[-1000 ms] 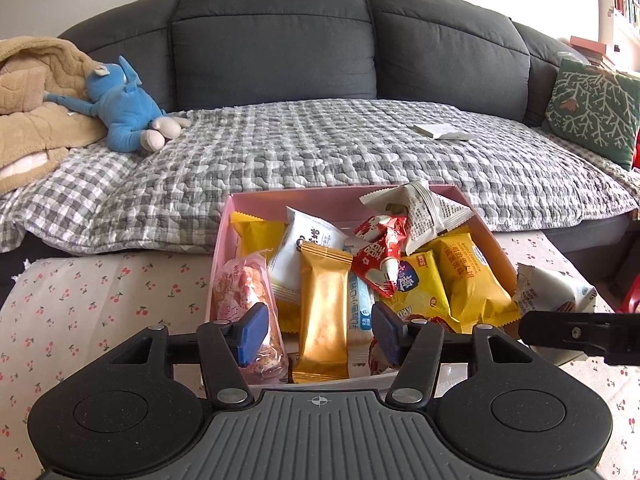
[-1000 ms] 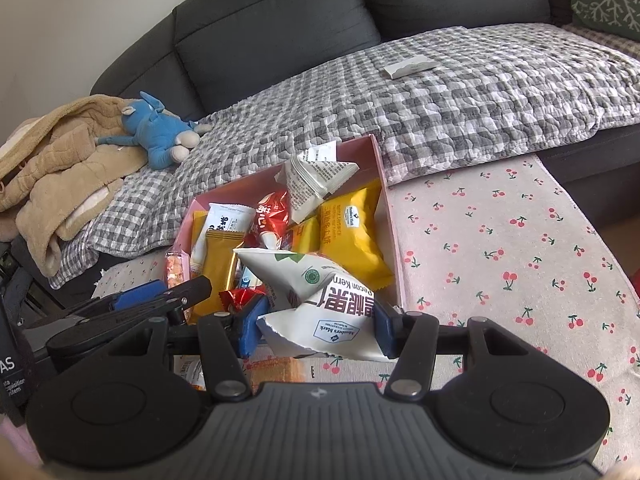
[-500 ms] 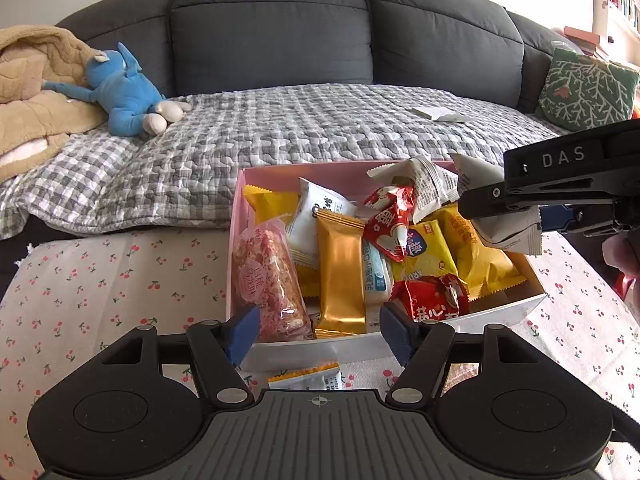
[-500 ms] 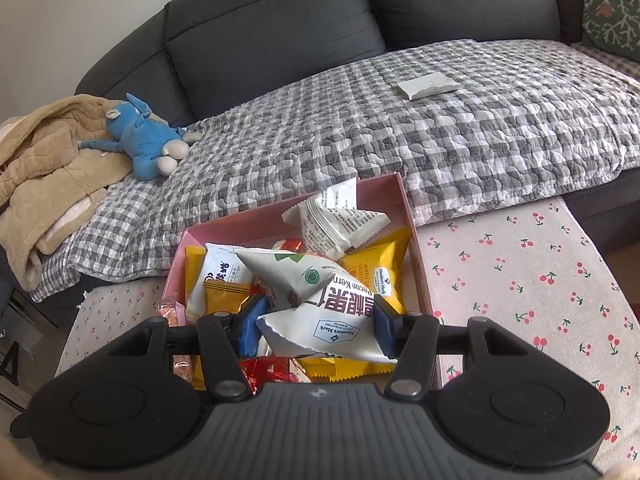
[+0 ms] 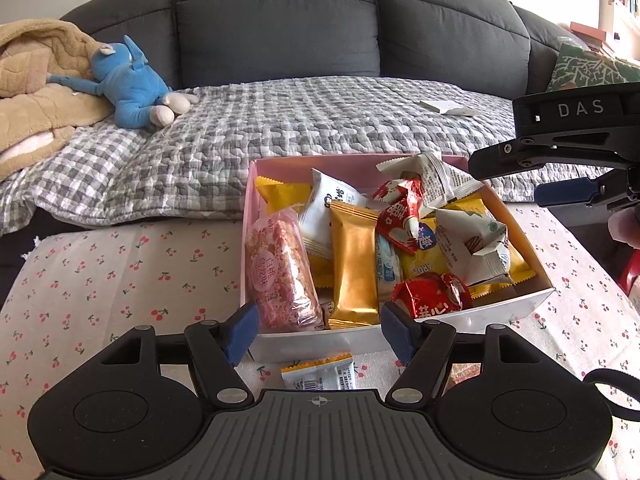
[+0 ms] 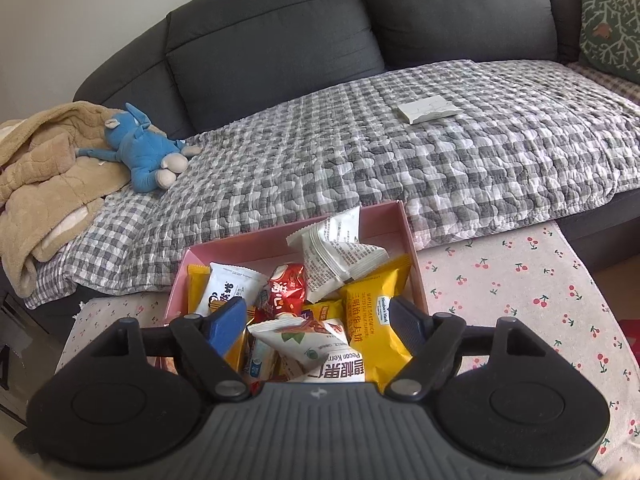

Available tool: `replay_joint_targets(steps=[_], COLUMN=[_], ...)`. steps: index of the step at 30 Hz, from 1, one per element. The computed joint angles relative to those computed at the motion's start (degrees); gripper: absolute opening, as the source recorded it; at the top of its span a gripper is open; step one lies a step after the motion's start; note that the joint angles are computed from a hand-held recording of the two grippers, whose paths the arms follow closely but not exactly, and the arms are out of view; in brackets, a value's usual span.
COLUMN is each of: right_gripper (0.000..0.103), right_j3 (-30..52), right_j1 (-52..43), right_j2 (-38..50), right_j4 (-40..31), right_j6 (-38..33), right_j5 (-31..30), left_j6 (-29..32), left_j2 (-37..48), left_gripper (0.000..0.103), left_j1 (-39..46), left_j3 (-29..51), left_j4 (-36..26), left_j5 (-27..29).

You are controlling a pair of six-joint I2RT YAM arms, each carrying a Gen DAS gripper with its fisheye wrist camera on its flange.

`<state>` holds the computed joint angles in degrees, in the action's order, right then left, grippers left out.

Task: Organize snacks
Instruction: 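Open both tools to release the golden bar and white packet, then withdraw both open tools toward the last two snacks on the cloth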

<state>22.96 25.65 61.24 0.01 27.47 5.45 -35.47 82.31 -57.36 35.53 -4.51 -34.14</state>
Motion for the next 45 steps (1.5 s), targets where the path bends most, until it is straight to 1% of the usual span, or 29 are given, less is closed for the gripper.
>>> replay_joint_targets(steps=[5, 12, 16, 19, 26, 32, 35, 39, 42, 45], right_gripper=[0.079, 0.083, 0.087, 0.091, 0.096, 0.098, 0.1, 0.102, 0.103, 0.102], right_j3=[-0.88, -2.45, -3.17, -3.91, -5.83, -7.97, -8.92, -11.0, -12.78, -14.25], right_j1=[0.9, 2.62, 4.02, 5.7, 9.83, 14.44, 17.63, 22.03, 24.48, 26.9], right_j2=[-4.03, -10.58, -14.99, -18.73, -24.9, -28.27, -28.49, -28.25, -26.44, -22.81], right_j4=[-3.43, -8.58, -12.03, -14.77, -19.68, -22.47, -23.07, -22.44, -20.3, -17.16], right_j6=[0.1, 0.9, 1.21, 1.55, 1.41, 2.96, 3.91, 5.42, 6.55, 7.89], right_j5=[0.78, 2.45, 3.62, 5.17, 8.99, 12.97, 16.13, 20.13, 21.96, 23.88], left_j6=[-0.74, -1.6, -2.22, -2.78, -4.71, -5.87, -5.19, -1.94, 1.15, 2.75], left_j2=[-1.21, -3.91, -5.85, -7.4, -9.53, -11.08, -12.25, -15.1, -17.48, -18.17], left_gripper=[0.072, 0.073, 0.076, 0.078, 0.079, 0.084, 0.085, 0.089, 0.091, 0.091], left_j1=[-1.11, -3.4, -4.91, -6.0, -9.47, -11.78, -12.62, -13.06, -11.41, -9.55], left_j3=[0.21, 0.35, -0.12, -0.74, -2.05, -3.55, -5.32, -10.11, -14.06, -17.15], left_j4=[-2.03, -6.32, -8.88, -10.82, -15.54, -17.11, -16.01, -11.07, -6.41, -2.47], left_j5=[-0.62, -2.35, -3.24, -3.67, -6.11, -6.82, -6.86, -6.95, -4.59, -2.69])
